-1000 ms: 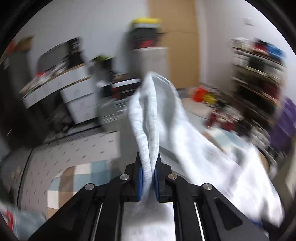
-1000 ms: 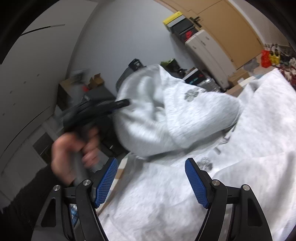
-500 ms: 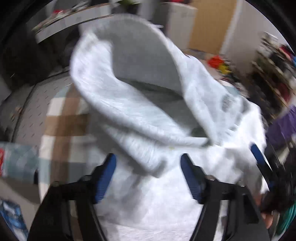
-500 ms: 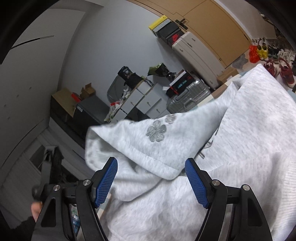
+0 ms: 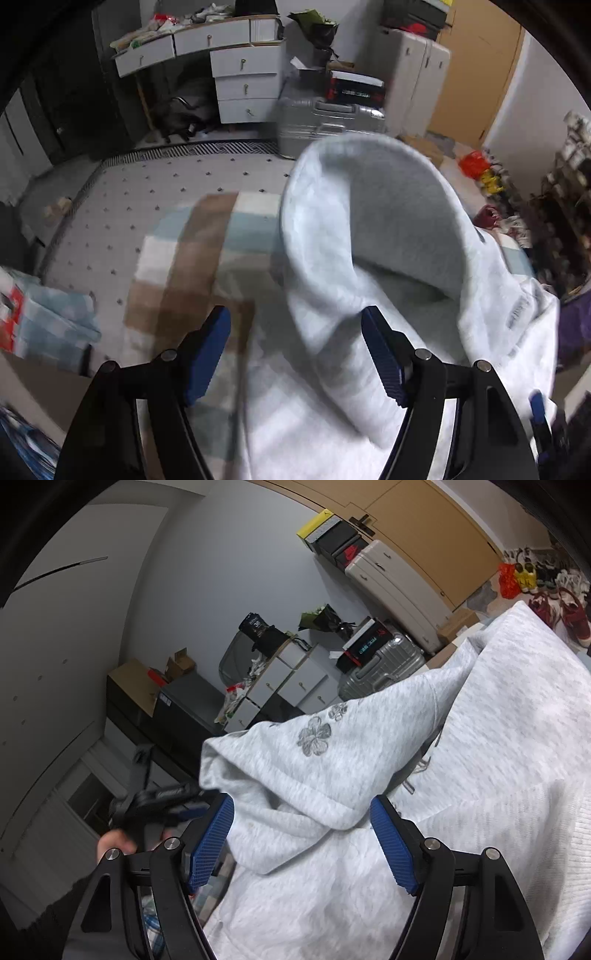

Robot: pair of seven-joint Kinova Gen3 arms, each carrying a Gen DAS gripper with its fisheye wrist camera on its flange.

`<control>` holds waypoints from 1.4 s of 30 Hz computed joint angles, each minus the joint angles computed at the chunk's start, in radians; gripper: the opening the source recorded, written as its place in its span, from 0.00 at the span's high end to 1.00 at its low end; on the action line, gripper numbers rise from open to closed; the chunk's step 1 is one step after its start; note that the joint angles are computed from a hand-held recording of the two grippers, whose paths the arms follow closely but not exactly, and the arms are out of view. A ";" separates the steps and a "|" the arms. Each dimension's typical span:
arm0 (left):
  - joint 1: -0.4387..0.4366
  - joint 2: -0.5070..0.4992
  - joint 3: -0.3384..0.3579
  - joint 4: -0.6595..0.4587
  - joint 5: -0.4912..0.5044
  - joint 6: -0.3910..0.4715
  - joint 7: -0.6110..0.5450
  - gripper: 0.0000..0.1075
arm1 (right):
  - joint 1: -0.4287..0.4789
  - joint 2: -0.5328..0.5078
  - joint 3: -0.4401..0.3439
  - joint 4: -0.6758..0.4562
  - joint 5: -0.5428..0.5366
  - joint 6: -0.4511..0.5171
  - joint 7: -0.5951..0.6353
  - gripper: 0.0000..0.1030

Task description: Fold large clothes

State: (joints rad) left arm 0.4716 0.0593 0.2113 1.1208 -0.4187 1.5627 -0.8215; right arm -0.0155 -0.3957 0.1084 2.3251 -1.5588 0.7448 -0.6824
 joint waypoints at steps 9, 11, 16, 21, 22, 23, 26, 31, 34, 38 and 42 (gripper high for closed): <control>0.041 0.058 -0.043 -0.024 -0.103 -0.055 -0.023 0.96 | 0.205 0.020 -0.122 -0.016 0.001 0.127 0.006 0.24; 0.059 0.046 -0.020 -0.048 -0.128 -0.055 -0.005 0.96 | 0.159 0.034 -0.092 -0.025 0.019 0.127 0.003 0.22; 0.130 -0.073 0.073 -0.013 -0.227 -0.173 -0.049 0.96 | 0.180 0.073 -0.122 -0.071 0.071 0.201 -0.027 0.22; 0.168 -0.172 0.237 0.038 -0.230 -0.200 -0.151 0.96 | 0.408 -0.105 -0.338 -0.191 0.266 0.111 -0.224 0.20; 0.170 -0.195 0.249 0.064 -0.213 -0.218 -0.171 0.96 | 0.452 -0.136 -0.369 -0.231 0.307 0.112 -0.265 0.11; 0.188 -0.229 0.243 0.099 -0.181 -0.253 -0.184 0.96 | 0.487 -0.149 -0.395 -0.272 0.347 0.130 -0.296 0.04; 0.195 -0.290 0.219 0.146 -0.068 -0.316 -0.241 0.96 | 0.570 -0.147 -0.496 -0.404 0.465 0.167 -0.341 0.00; 0.138 -0.419 0.195 0.283 0.057 -0.432 -0.305 0.96 | 0.634 -0.147 -0.546 -0.519 0.574 0.156 -0.438 0.14; 0.145 -0.455 0.114 0.312 0.154 -0.457 -0.293 0.96 | 0.550 -0.126 -0.501 -0.570 0.649 0.231 -0.398 0.86; 0.193 -0.517 0.005 0.379 0.315 -0.500 -0.317 0.92 | 0.549 -0.229 -0.502 -0.592 0.759 0.297 -0.406 0.89; 0.319 -0.517 -0.079 0.394 0.461 -0.452 -0.297 0.82 | 0.480 -0.303 -0.460 -0.530 0.805 0.354 -0.462 0.90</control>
